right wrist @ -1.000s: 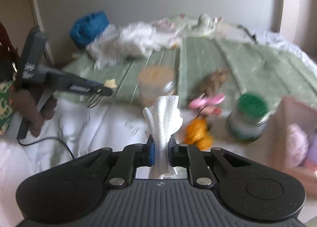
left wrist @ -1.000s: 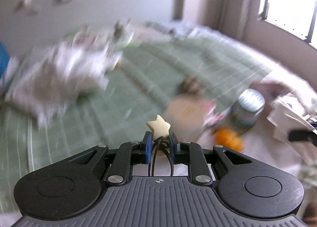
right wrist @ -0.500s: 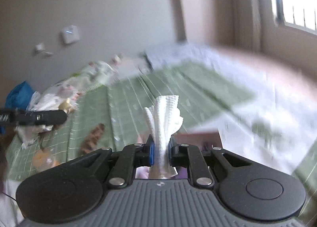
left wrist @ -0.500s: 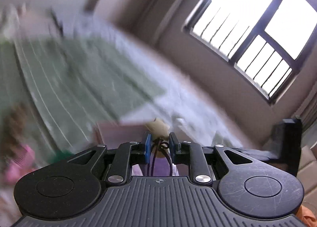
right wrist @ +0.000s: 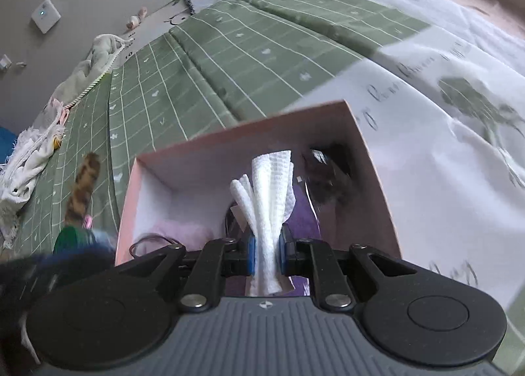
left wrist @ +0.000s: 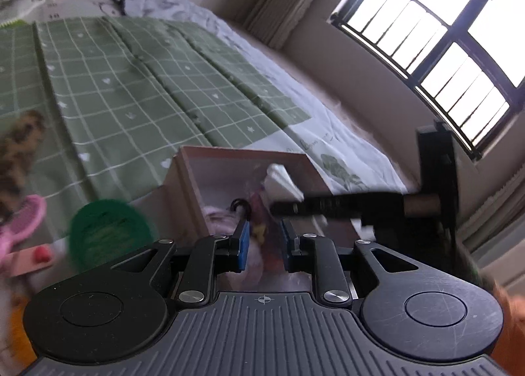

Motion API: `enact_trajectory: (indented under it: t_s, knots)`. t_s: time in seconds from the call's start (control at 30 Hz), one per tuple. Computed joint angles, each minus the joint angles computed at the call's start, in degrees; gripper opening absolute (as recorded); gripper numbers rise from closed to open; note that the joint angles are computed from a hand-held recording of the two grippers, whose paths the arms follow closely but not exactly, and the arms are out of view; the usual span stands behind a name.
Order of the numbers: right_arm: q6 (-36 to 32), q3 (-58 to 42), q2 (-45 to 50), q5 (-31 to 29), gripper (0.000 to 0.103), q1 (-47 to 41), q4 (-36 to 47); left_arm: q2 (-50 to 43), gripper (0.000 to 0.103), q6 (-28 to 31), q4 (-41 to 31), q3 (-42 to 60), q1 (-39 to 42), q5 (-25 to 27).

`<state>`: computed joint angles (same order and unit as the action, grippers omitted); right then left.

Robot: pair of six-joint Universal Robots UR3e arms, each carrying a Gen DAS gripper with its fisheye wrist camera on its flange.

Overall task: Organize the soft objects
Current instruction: 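Release the star keychain and white tissue into the pink box with both tools, then grasp the brown fuzzy tail keychain with the left tool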

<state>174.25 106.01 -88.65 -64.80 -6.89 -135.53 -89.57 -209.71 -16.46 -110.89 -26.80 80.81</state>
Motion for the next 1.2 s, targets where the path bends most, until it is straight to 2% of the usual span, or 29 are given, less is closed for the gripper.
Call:
enact_trajectory:
  t_s: [0.03, 0.07, 0.17, 0.2, 0.3, 0.43, 0.47, 0.53, 0.63, 0.67, 0.73, 0.83, 0.9, 0.97, 1.0, 1.07, 1.17, 1.2]
  knots:
    - [-1.0, -0.4, -0.1, 1.8, 0.019, -0.5, 0.9, 3.5, 0.022, 1.2, -1.3, -2.4, 0.0, 0.3]
    - [-2.0, 1.1, -2.6, 3.5, 0.026, -2.0, 2.8, 7.3, 0.022, 2.5, -2.7, -5.0, 0.1, 0.6]
    - [-3.9, 4.2, -8.3, 10.1, 0.059, -6.3, 6.6, 18.8, 0.022, 4.9, -9.1, -12.1, -0.5, 4.1]
    - [-4.0, 5.7, -11.2, 11.3, 0.063, -7.6, 6.6, 22.9, 0.022, 5.2, -12.5, -14.0, -0.7, 5.4]
    - [-3.8, 7.3, -18.0, 13.0, 0.063, -10.3, 7.9, 36.1, 0.022, 3.8, -24.4, -19.2, -0.2, 9.2]
    - [-0.1, 6.4, -23.8, 5.4, 0.063, -6.1, 6.5, 49.2, 0.022, -1.9, -38.9, -22.4, -2.1, 19.5]
    - [-0.1, 6.9, -25.4, 3.5, 0.063, -4.2, 5.6, 52.2, 0.022, -3.2, -42.7, -22.8, -1.3, 20.7]
    - [-0.4, 9.2, -28.9, -0.8, 0.065, 1.1, 2.8, 58.0, 0.022, -4.0, -49.3, -22.9, 2.7, 20.2]
    - [1.7, 14.9, -32.9, -11.4, 0.070, 13.5, -5.3, 63.2, 0.022, -2.2, -51.3, -23.6, 9.2, 15.7]
    - [4.4, 17.5, -33.6, -16.5, 0.072, 19.1, -8.7, 63.5, 0.022, -1.3, -50.5, -23.7, 11.2, 13.3]
    - [9.4, 21.5, -36.8, -20.5, 0.073, 25.3, -9.7, 60.5, 0.022, -1.9, -45.6, -24.5, 11.2, 11.4]
    - [15.4, 28.5, -39.9, -23.0, 0.073, 32.8, -12.1, 47.1, 0.022, -6.5, -33.6, -23.6, 4.1, 16.6]
    - [14.8, 30.7, -36.7, -27.5, 0.073, 39.3, -15.7, 39.8, 0.022, -8.0, -27.6, -22.3, 0.8, 19.9]
    - [12.8, 29.7, -30.9, -33.4, 0.073, 45.3, -18.7, 34.5, 0.022, -7.0, -23.6, -20.8, 0.2, 20.0]
    - [12.8, 29.8, -29.4, -34.4, 0.073, 46.5, -20.2, 33.0, 0.022, -6.0, -23.9, -19.0, 0.0, 19.9]
    - [12.6, 30.2, -30.0, -30.7, 0.073, 44.7, -20.2, 28.6, 0.022, -0.9, -26.3, -12.9, 2.3, 17.8]
    - [12.1, 31.2, -31.5, -27.0, 0.073, 42.3, -19.5, 21.4, 0.022, 6.6, -34.7, 0.7, 9.9, 12.1]
    - [12.0, 31.2, -31.4, -27.1, 0.073, 42.3, -19.3, 18.5, 0.022, 7.0, -38.4, 5.3, 12.3, 10.1]
